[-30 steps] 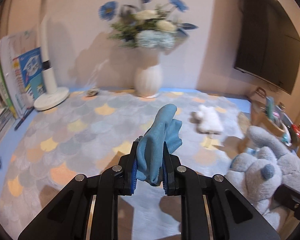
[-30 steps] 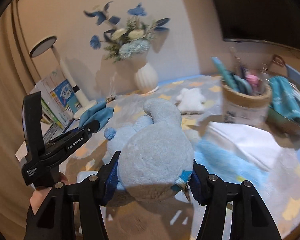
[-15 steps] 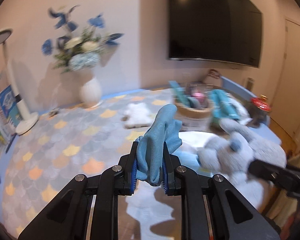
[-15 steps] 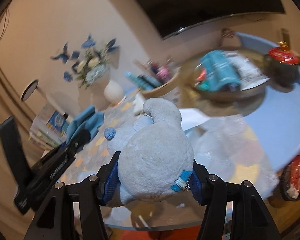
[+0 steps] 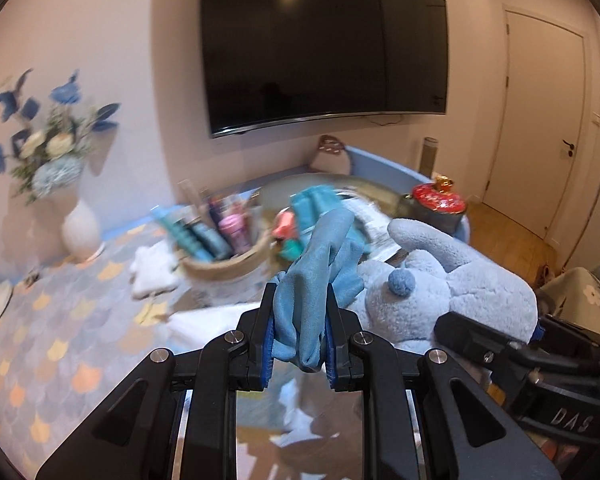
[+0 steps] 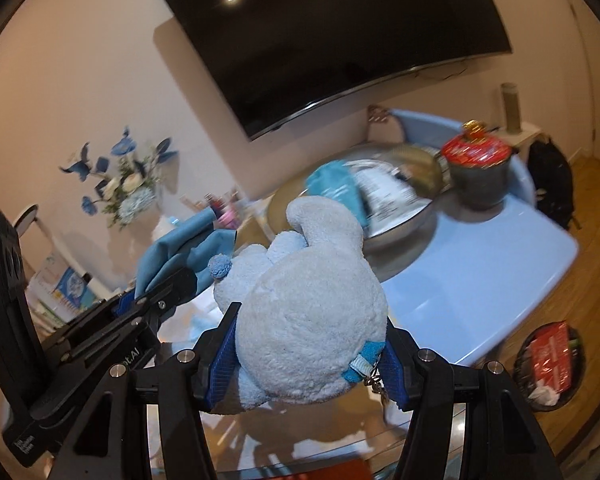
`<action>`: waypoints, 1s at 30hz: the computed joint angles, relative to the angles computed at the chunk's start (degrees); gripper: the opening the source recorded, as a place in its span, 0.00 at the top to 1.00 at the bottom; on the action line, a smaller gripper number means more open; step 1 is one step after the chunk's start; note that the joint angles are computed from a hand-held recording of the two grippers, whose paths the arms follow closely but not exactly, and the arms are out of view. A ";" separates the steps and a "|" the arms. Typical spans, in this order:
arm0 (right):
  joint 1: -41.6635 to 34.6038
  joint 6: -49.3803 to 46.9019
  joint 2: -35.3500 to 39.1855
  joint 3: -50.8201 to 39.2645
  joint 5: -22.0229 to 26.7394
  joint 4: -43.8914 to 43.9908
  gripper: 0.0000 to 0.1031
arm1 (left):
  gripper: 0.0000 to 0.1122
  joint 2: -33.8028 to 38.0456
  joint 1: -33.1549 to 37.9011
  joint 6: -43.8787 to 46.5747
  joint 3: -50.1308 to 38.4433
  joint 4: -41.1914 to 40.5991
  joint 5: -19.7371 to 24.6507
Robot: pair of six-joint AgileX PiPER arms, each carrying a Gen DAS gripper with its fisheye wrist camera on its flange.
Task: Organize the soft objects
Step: 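Carry the blue cloth and grey plush elephant toward the gold plate, then lower both items onto the gold plate and open both tools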
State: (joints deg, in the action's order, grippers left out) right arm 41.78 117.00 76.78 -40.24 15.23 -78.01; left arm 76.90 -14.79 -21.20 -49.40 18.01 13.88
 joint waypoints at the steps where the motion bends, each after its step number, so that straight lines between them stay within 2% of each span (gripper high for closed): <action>1: -0.67 -0.14 -0.42 0.37 0.66 -0.40 0.42 | 0.86 1.32 -1.09 -1.27 -1.43 1.24 0.16; 3: -2.55 0.39 -1.13 1.23 1.41 -1.56 0.42 | 0.86 3.51 -2.12 -1.99 -3.66 1.92 0.18; 6: -7.41 1.29 -0.68 1.52 -1.50 -3.75 0.42 | 0.86 7.38 -2.97 -2.40 -7.71 1.49 0.63; 9: -10.91 -4.83 0.94 -0.43 -2.39 0.23 0.42 | 0.86 11.37 -1.98 3.54 -11.91 -6.39 1.00; 11: -13.03 -3.22 1.25 -1.07 -3.71 -2.28 0.42 | 0.86 13.66 -1.43 7.65 -14.63 -11.16 1.69; 14: -14.88 -6.25 2.57 -4.21 -2.67 -0.88 0.42 | 0.86 17.05 -0.84 10.41 -19.61 -14.40 3.20; 16: -17.29 -9.25 4.08 -6.94 -4.22 0.53 0.42 | 0.86 19.30 -0.38 12.19 -23.40 -16.51 3.96; 19: -19.20 -15.39 7.75 -12.58 -4.41 4.60 0.42 | 0.86 22.63 -0.27 10.11 -29.17 -14.27 5.63; 24: -22.75 -43.24 17.36 -25.40 -5.65 30.89 0.42 | 0.85 29.54 0.72 8.56 -40.79 -11.53 10.08; 26: -24.02 -54.13 22.47 -30.98 -6.19 42.35 0.42 | 0.85 33.94 1.70 12.33 -47.76 -14.62 13.63; 29: -25.31 -70.60 29.48 -38.95 -5.29 59.54 0.41 | 0.80 39.04 2.80 13.00 -55.00 -15.76 17.80; 30: -25.77 -75.90 32.35 -42.26 -4.56 65.27 0.39 | 0.73 40.57 3.10 11.29 -57.06 -14.43 19.10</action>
